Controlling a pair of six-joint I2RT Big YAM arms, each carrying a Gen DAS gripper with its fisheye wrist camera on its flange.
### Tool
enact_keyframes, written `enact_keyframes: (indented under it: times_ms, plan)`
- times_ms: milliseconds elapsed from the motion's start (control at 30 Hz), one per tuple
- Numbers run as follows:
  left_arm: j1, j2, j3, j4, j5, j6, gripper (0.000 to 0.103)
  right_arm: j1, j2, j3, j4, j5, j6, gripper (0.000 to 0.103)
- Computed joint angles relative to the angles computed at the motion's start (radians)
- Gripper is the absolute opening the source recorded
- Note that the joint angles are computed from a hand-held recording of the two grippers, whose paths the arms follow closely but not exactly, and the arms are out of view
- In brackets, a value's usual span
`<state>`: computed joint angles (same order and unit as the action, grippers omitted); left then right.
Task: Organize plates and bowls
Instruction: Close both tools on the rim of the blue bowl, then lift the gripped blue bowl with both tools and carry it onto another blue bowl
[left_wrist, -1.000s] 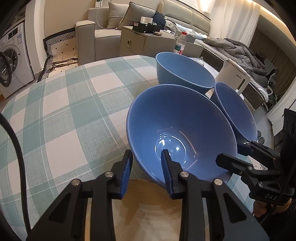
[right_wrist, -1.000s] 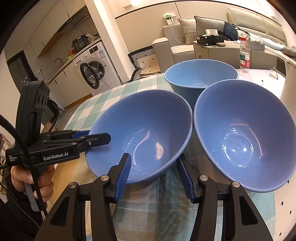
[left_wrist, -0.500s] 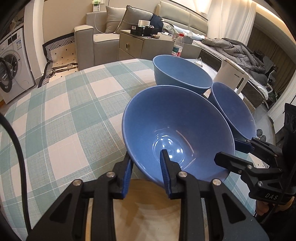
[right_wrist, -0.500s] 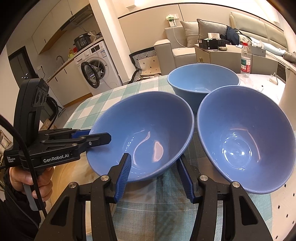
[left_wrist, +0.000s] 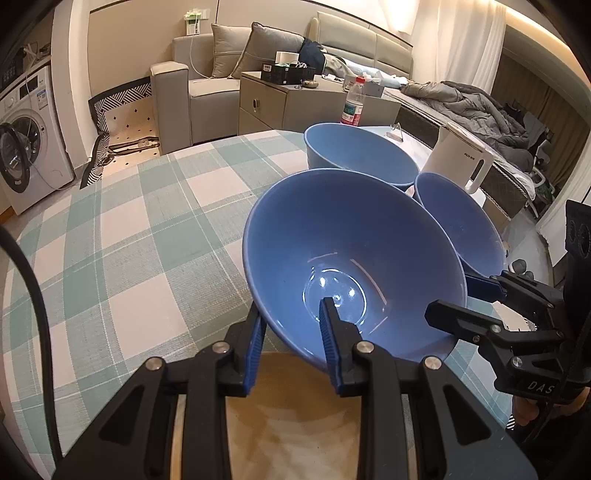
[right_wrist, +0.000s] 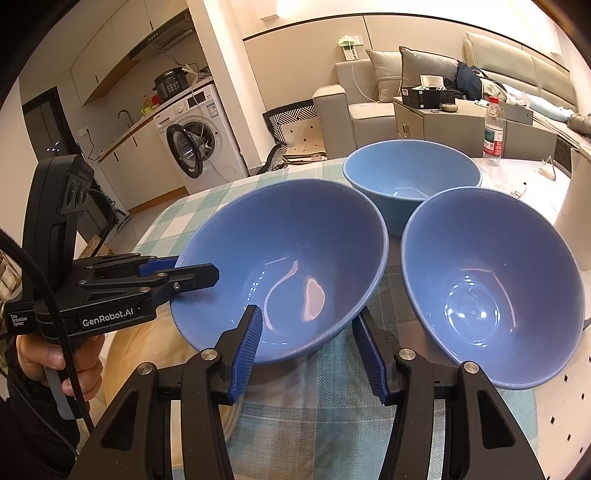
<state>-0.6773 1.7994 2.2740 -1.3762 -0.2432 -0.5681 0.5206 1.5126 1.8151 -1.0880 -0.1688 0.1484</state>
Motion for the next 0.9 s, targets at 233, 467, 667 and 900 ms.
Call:
enact_keyframes:
  times_ms: [233,467,667,900]
  plan:
    - [-0.013,-0.009,0.011,0.002,-0.032,0.006,0.028,0.004,-0.010,0.004,0.006,0.011,-0.006,0.053]
    - [-0.024,-0.015,0.029,0.001,-0.058,0.008,0.028,0.012,-0.030,0.007,0.011,0.027,-0.015,0.053]
    - [-0.031,-0.016,0.044,-0.004,-0.073,0.011,0.028,0.014,-0.044,0.007,0.015,0.031,-0.015,0.053]
    - [-0.037,-0.007,0.065,-0.007,-0.081,0.008,0.028,0.009,-0.057,0.005,0.018,0.030,-0.011,0.053]
